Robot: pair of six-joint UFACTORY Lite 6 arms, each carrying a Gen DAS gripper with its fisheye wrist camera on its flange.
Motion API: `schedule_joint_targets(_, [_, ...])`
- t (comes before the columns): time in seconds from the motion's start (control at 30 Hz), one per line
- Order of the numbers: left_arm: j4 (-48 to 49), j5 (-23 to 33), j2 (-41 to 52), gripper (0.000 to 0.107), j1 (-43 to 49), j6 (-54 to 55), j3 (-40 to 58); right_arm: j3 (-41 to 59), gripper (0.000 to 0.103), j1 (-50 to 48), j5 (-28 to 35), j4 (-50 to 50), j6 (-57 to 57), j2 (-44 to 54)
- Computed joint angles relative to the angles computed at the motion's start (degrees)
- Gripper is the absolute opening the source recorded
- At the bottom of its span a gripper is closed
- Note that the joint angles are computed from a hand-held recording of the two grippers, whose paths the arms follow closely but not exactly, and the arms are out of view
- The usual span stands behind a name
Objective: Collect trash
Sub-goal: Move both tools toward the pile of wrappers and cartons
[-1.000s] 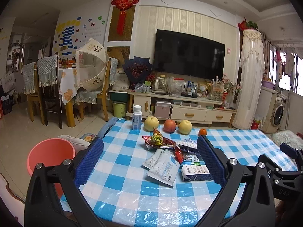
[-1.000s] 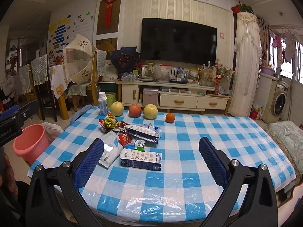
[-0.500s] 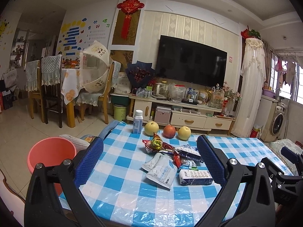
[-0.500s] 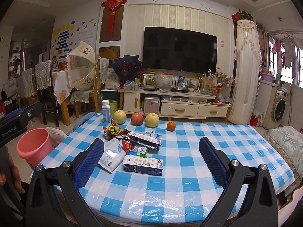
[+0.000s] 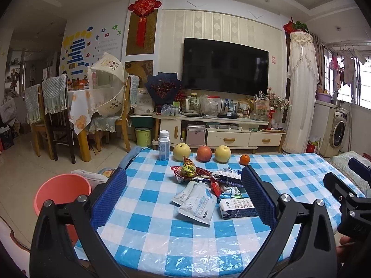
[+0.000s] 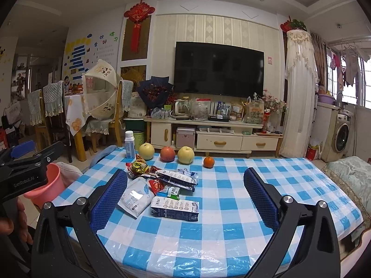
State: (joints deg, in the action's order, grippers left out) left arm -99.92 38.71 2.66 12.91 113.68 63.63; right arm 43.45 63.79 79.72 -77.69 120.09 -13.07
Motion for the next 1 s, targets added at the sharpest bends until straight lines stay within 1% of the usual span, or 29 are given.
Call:
schedule_joint_targets(0.17, [-1.1,-0.8,0.7,0.100,-1.5,2.2,-0.6,-4.3,0.099,-2.6,-6.9,-2.2,2.1,-2.5])
schedule_joint_targets(0.27, [-2.4,-1.7,0.9,0.100,-2.6,4.1,-1.2,-5.1,0.099,-4.4,-9.8,-2.3,2.7,-1.1])
schedule_joint_targets(0.43, [-4.5,-3.6,2.1,0.100,-4.7,7.7,-1.8,-5.7,0.099,-6.8,-12.5,-3.0,5.2,2.2])
schedule_joint_targets(0.63, [-8.5,-6.7,4.8,0.100,-7.5,12.9,-1.7,-9.9,0.099,-12.1,-16.7,-5.0,11.3,2.8])
schedule_joint_targets(0.8, [-10.4,-9.1,8.3,0.100,-9.4,15.8,-0.4,-14.8,0.099,-19.4,-24.8,-9.3,17.3,2.0])
schedule_joint_targets(0.83, [-9.2,-9.6,9.5,0.100,-9.9,15.2,0.5,-15.9,0.099,-21.3,-26.9,-10.8,18.5,1.6])
schedule_joint_targets(0.9, [-3.8,-10.1,12.8,0.100,-10.5,11.2,3.1,-17.6,0.099,-25.4,-31.7,-14.5,21.8,1.2])
schedule_joint_targets(1.0, [7.6,-11.1,18.5,0.100,-11.7,2.0,8.4,-19.5,0.099,-32.7,-39.2,-22.0,27.6,2.0])
